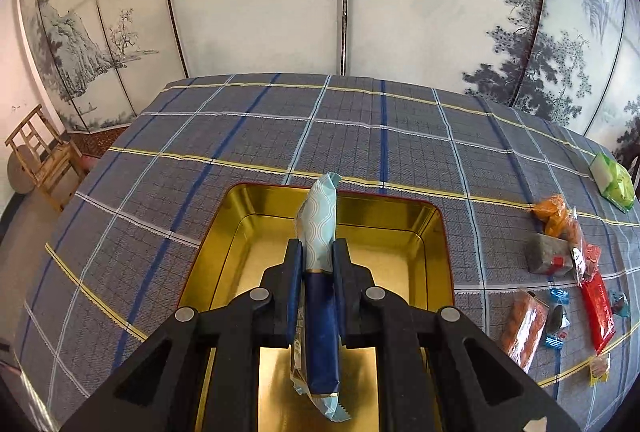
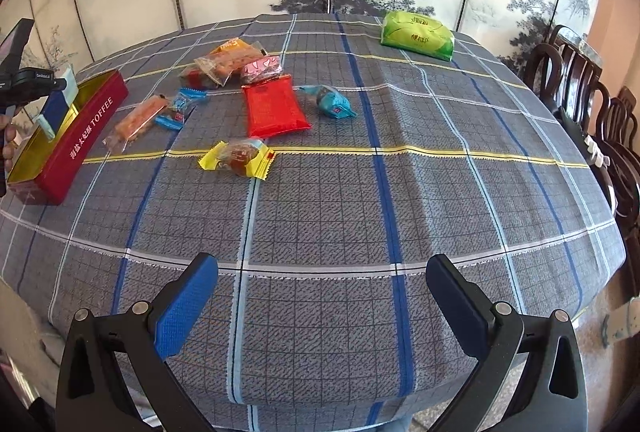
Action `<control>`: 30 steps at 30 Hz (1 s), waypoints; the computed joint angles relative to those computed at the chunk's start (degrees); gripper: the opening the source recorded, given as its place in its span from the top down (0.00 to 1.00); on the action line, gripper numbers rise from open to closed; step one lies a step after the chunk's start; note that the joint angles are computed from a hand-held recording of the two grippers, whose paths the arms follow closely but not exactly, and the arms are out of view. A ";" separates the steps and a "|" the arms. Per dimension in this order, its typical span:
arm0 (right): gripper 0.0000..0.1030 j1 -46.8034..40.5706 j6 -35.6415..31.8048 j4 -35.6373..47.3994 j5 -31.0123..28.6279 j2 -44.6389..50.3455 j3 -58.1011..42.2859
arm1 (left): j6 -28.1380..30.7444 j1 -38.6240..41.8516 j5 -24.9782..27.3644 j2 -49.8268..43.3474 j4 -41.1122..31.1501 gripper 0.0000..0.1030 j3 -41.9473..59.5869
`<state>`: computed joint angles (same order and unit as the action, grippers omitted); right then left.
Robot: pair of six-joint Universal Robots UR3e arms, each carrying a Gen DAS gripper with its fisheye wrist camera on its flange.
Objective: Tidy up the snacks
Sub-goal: 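Carry the cracker pack over the red tin and open the left gripper, then grasp the yellow-wrapped round cake with the right gripper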
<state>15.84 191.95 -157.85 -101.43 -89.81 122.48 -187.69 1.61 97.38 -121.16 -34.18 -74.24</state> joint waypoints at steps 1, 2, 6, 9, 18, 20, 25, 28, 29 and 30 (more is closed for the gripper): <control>0.00 0.39 -0.03 0.28 -0.33 0.41 -0.44 | -0.29 0.01 0.02 -0.78 -0.53 0.88 0.78; 0.00 0.75 -0.10 0.45 -0.67 0.76 -0.78 | -0.63 0.07 0.08 -1.47 -0.97 0.88 1.51; 0.00 1.17 -0.43 0.65 -0.73 1.27 -1.37 | -1.11 0.72 -0.25 -3.09 -2.15 0.88 3.34; 0.00 1.15 -0.13 1.13 -0.70 1.39 -1.66 | -1.47 1.61 -1.15 -4.08 -3.41 0.88 4.74; 0.00 0.05 -0.34 0.77 0.70 1.43 -0.87 | -1.59 1.85 -1.01 -7.98 -6.52 0.88 10.69; 0.00 -0.44 -0.43 0.40 1.07 1.31 -0.31 | -1.75 1.93 -0.74 -8.91 -7.42 0.88 12.26; 0.00 -2.03 -0.57 -0.41 2.39 0.76 0.94 | -1.68 1.10 -0.48 -8.78 -7.09 0.81 12.33; 0.00 -2.22 -0.73 -0.55 2.82 0.99 1.03 | -2.91 1.37 -2.22 -6.11 -3.66 0.39 8.74; 0.00 -2.08 -0.83 -0.82 2.61 1.01 1.13 | -3.09 1.29 -2.38 -5.06 -1.84 0.37 7.38; 0.00 -1.95 -0.86 -0.97 2.39 1.03 1.20 | -2.98 0.82 -1.18 -4.57 -1.40 0.36 7.33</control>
<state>13.88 191.09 -158.83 -99.04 -88.78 123.67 -190.67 2.44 96.21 -125.73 -35.58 -66.91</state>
